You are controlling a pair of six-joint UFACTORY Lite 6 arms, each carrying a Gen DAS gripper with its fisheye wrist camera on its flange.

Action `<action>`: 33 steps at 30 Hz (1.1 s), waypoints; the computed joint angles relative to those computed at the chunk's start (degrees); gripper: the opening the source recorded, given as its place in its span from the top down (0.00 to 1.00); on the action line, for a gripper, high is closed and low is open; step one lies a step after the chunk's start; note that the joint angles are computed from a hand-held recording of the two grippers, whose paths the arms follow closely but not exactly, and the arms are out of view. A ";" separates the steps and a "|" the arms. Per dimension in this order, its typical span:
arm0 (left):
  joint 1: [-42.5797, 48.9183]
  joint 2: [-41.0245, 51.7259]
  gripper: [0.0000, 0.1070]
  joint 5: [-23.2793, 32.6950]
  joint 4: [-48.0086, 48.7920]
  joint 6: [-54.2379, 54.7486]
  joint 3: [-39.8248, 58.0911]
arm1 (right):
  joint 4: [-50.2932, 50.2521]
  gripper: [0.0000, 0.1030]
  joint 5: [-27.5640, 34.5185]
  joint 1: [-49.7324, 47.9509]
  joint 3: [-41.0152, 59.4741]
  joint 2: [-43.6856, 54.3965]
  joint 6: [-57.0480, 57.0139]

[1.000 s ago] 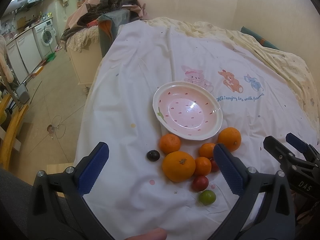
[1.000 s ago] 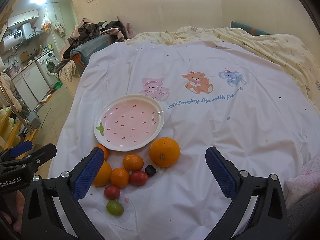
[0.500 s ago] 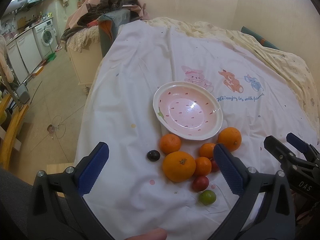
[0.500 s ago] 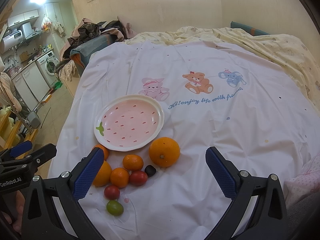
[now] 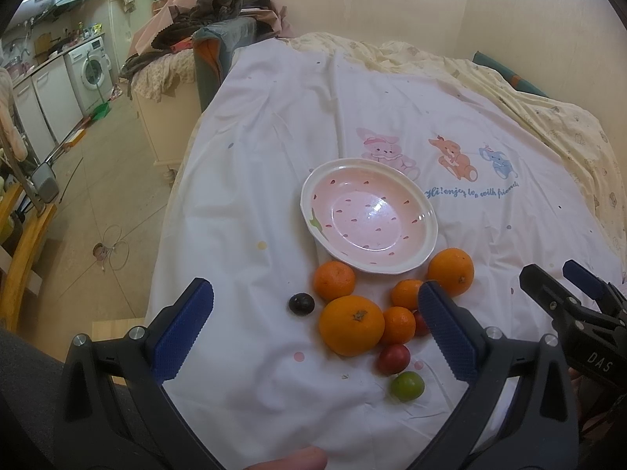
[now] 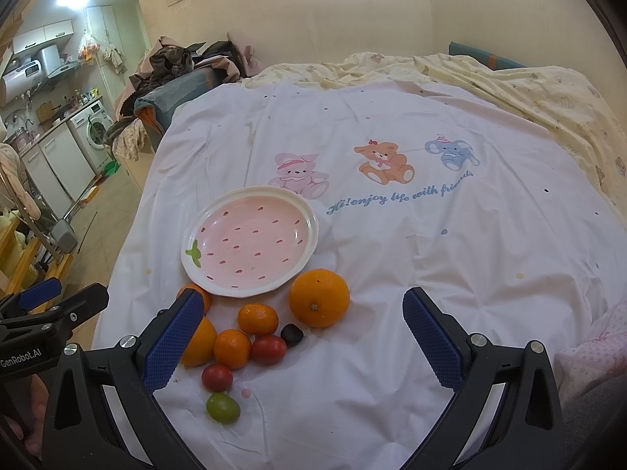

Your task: Organize fruits

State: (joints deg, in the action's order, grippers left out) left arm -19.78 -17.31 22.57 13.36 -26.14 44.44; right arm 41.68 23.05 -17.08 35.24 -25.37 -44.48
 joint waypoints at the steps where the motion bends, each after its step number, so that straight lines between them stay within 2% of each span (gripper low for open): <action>1: 0.00 0.00 0.04 0.00 0.00 0.00 0.00 | -0.05 0.00 0.08 -0.05 0.05 -0.01 0.00; 17: 0.16 0.16 0.04 0.02 -0.13 0.26 -0.02 | 0.82 0.00 -0.66 -0.22 -1.04 0.29 -1.14; 19: 0.35 0.54 0.04 0.33 1.26 -0.99 -0.01 | 1.63 0.00 0.88 -1.29 -0.31 1.27 -1.98; 21: 0.77 1.51 0.04 0.59 3.38 -3.34 0.04 | 3.11 0.00 5.68 -4.62 3.57 5.57 -3.49; 24: 1.88 3.90 0.04 1.74 4.27 -5.24 0.81 | -5.27 0.00 11.97 -6.58 15.37 19.59 3.61; 26: 2.95 5.49 0.04 2.22 1.38 -2.90 1.50 | -12.30 0.00 15.62 -5.22 22.98 29.39 9.40; 28: 3.30 6.32 0.04 2.74 0.09 -1.86 1.87 | -13.33 0.00 18.87 -4.48 28.03 36.29 9.71; 33: 3.35 7.40 0.04 3.58 0.31 -2.12 2.24 | -18.53 0.04 18.36 -0.30 35.88 47.90 14.34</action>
